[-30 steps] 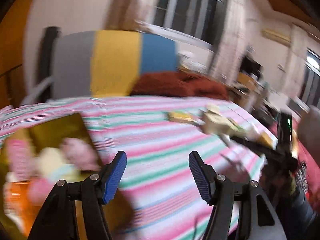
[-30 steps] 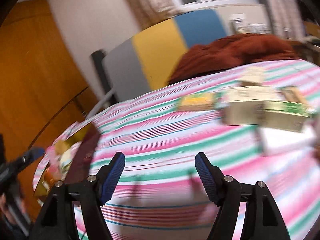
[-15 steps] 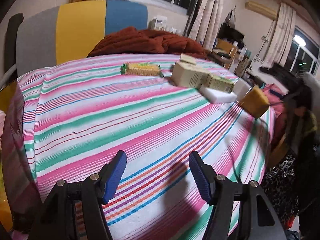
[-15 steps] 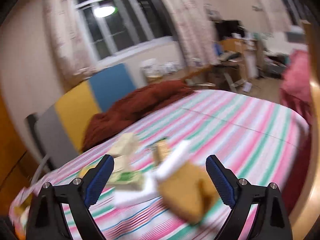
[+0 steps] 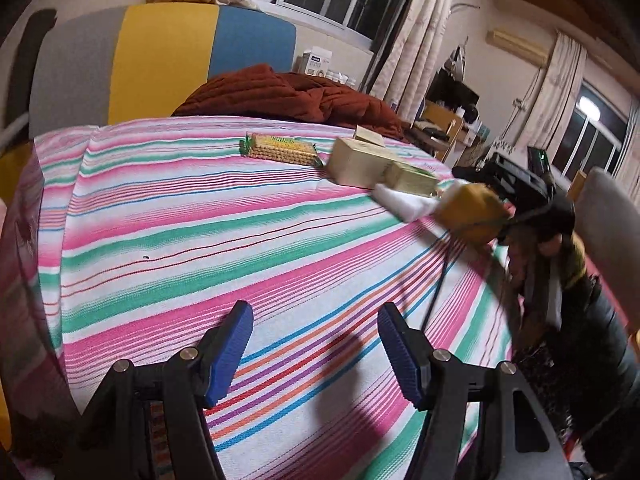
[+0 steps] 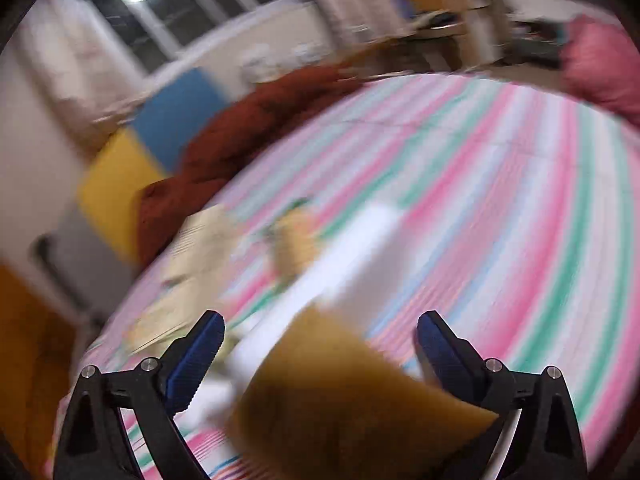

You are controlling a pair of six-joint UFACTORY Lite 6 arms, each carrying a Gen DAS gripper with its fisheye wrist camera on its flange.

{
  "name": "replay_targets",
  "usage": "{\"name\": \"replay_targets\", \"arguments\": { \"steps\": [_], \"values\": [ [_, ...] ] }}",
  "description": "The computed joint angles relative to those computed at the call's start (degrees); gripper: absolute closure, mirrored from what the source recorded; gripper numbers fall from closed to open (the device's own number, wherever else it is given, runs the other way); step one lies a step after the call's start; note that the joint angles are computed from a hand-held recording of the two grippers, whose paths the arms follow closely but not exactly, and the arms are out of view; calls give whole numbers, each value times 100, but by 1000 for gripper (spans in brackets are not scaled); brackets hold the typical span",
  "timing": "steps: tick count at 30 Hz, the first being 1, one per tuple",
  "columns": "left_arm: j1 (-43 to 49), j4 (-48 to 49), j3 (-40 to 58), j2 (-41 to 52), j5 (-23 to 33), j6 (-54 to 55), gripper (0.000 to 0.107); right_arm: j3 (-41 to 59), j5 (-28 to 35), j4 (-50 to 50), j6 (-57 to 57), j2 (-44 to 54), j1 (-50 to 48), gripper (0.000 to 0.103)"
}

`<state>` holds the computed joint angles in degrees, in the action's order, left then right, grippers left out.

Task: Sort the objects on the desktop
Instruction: 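Move both tools back toward the yellow sponge and white foam blocks, then grasp the yellow sponge with the left tool while the right tool approaches the white foam block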

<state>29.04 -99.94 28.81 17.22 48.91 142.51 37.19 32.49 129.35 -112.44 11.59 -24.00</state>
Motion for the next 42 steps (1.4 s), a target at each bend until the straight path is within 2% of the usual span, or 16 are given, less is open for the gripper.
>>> {"name": "replay_targets", "arguments": {
  "steps": [1, 3, 8, 16, 21, 25, 30, 34, 37, 42],
  "values": [
    [43, 55, 21, 31, 42, -55, 41, -56, 389, -398, 237, 36, 24, 3],
    [128, 56, -41, 14, 87, 0, 41, -159, 654, -589, 256, 5, 279, 3],
    [377, 161, -176, -34, 197, 64, 41, -581, 1041, -112, -170, -113, 1222, 3],
    [950, 1057, -57, -93, 360, -716, 41, -1055, 2049, 3, -325, -17, 2297, 0],
    [957, 1116, -270, -443, 184, -745, 41, -873, 2980, -231, -187, 603, 2639, 0],
    [855, 1249, -422, -808, 234, -925, 41, -1086, 3418, -298, -232, 523, 2570, 0],
    [362, 1178, -656, -1328, 116, -1111, 41, -1673, 3457, -418, -538, 0, 1737, 0],
    [-418, 749, -926, -1963, -215, -1102, 41, -2047, 3042, 419, -1068, -425, 1300, 0],
    [-966, 405, -1004, -2243, -475, -1079, 41, -2377, 3066, 544, -1278, -612, 738, 0],
    [-1699, -116, -1049, -2270, -864, -886, 41, -2213, 2919, 1085, -1535, -262, 635, 0]
  ]
}}
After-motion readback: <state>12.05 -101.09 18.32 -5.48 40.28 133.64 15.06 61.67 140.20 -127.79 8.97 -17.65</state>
